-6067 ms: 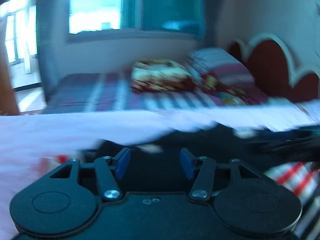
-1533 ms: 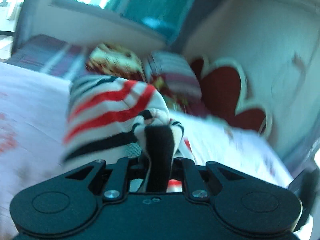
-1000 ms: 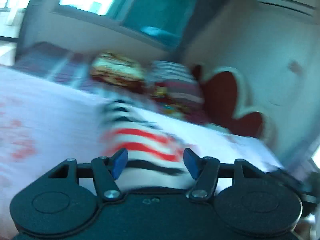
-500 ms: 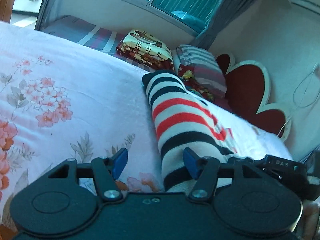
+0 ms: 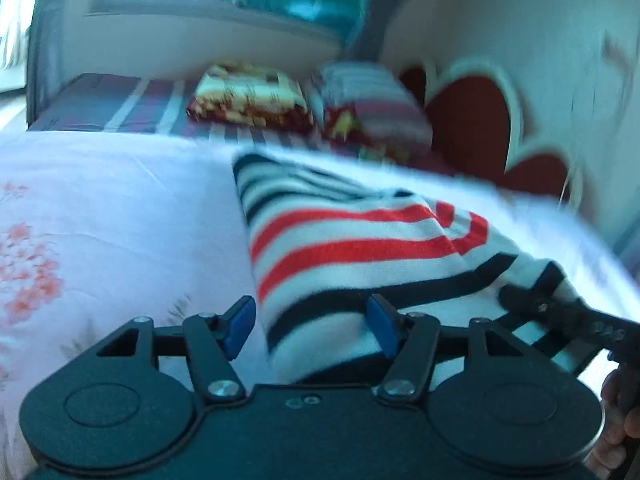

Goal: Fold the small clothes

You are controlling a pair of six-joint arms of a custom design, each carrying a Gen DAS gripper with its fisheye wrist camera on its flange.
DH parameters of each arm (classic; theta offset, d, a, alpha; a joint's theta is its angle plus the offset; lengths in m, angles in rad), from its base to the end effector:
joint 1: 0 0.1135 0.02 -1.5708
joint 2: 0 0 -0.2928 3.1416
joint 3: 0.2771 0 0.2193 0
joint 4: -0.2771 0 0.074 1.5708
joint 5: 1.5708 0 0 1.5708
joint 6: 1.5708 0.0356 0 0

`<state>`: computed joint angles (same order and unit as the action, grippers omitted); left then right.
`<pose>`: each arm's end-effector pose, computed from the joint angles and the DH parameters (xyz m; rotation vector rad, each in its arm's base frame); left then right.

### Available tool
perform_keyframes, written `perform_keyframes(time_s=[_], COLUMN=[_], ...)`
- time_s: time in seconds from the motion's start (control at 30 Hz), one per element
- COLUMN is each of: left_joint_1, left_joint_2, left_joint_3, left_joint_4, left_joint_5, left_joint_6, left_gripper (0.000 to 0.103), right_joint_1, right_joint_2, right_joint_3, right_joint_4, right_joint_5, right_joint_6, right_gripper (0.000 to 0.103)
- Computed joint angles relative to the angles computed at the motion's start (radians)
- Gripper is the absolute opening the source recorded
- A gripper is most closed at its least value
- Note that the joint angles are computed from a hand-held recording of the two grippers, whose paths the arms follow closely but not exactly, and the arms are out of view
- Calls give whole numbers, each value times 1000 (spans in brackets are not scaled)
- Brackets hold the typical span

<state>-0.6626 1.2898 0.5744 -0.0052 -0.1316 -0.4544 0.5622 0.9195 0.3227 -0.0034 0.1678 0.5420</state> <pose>0.1759 -0.1313 0.2296 0.1723 2.3151 -0.4270 0.1222 0.0700 0.2158 0.0752 2.1954 0.4499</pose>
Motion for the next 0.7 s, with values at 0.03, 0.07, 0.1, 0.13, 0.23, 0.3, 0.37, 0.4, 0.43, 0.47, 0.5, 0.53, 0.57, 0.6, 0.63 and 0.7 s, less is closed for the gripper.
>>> perform_keyframes(time_s=[0.03,0.07,0.1,0.13,0.23,0.3,0.37,0.4,0.43,0.47,0.5,0.53,0.57,0.6,0.63,0.7], left_joint_1=[-29,-60,-75,-78,-29,37,90,114,138,162,171,177,184,185,181,160], left_joint_2=[35,61,70,68,24,-29,-11,17,42,71,96,118,137,150,166,174], left_joint_3=[15,26,33,36,27,3,27,42,58,73,89,103,111,117,129,136], left_joint_4=[2,5,1,-6,-13,25,37,45,49,58,56,51,53,49,32,10], left_joint_5=[-22,-67,-90,-95,-23,43,76,91,113,138,145,146,157,158,148,95], left_joint_6=[7,10,7,4,19,25,57,63,69,78,87,98,112,122,139,167], left_gripper=[63,64,65,64,61,60,60,60,60,60,60,60,60,63,64,65], right_joint_1=[-53,-89,-115,-143,-226,-386,-587,-649,-673,-681,-682,-673,-652,-631,-610,-537], right_joint_2=[49,47,13,-6,-120,-157,-33,57,121,203,264,325,367,388,401,402], right_joint_3=[-42,-101,-116,-108,-87,-88,-58,-50,-24,0,39,69,94,112,133,130], right_joint_4=[49,127,123,100,30,47,100,167,192,230,233,250,256,257,252,293], right_joint_5=[-60,-111,-139,-167,-222,-350,-551,-630,-663,-680,-689,-683,-656,-632,-612,-522], right_joint_6=[10,31,43,56,43,-24,-57,-56,-55,-62,-75,-93,-112,-142,-187,-277], right_gripper=[22,22,22,23,44,47,47,47,47,47,47,47,46,40,17,10])
